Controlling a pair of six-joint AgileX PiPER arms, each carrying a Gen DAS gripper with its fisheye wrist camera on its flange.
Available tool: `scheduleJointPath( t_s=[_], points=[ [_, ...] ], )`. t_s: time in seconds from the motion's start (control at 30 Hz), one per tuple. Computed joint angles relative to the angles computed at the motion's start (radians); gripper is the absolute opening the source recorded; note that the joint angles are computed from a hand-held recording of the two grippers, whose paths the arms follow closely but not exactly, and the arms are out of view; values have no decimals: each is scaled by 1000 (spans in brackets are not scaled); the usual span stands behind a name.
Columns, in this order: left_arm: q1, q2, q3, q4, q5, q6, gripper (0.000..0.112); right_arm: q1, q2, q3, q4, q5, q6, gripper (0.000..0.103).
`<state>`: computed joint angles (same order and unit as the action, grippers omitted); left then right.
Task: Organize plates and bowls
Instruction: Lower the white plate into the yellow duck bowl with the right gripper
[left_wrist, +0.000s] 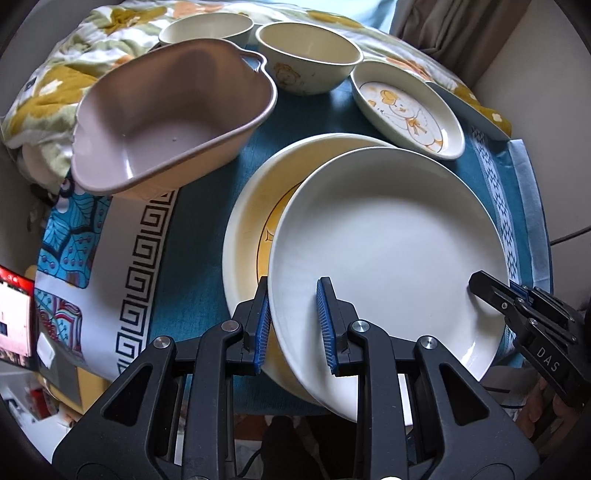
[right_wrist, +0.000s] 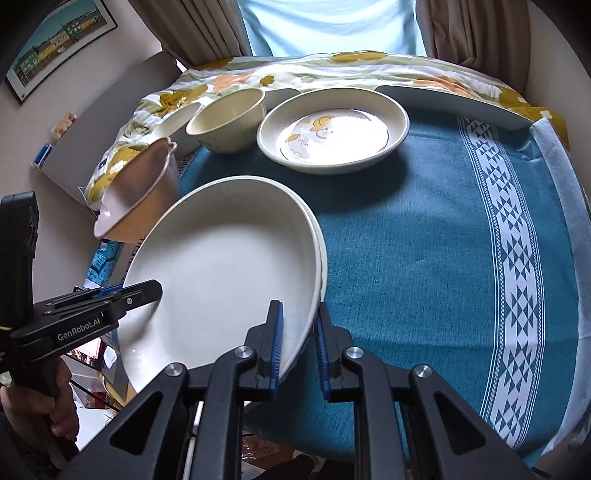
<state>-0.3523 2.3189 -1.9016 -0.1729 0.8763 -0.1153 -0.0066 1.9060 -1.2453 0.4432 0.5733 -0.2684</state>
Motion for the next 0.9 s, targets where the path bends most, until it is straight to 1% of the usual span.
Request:
scheduleJointPath(
  t_s=[0.1, 0.27, 0.5, 0.57, 0.67, 0.77, 0.8, 0.9],
  points=[
    [-7, 23, -38, 8, 18, -10, 21, 6, 14, -20, -28, -6, 11, 15],
    [-24, 55, -87, 63, 49, -38, 21, 26, 25, -37, -101, -15, 55, 15],
    [-63, 61, -105, 160, 44, -77, 21, 43, 44, -58, -179, -14, 110, 15],
    [-79, 66, -116, 214, 51, -104, 21, 63, 44, -63, -246, -20, 154, 15],
    [-89, 64, -119, 248, 50, -114, 21, 85, 47, -68, -328, -22, 213, 16],
    [-114, 68, -139, 313, 62, -139, 21, 84, 52, -75, -329, -18, 217, 16],
    [-120, 74, -151, 322, 73, -144, 21, 80, 53, -76, -320, -17, 211, 16],
    [-109, 60, -129, 312, 61, -137, 22, 74, 55, -79, -302, -13, 198, 16]
  ],
)
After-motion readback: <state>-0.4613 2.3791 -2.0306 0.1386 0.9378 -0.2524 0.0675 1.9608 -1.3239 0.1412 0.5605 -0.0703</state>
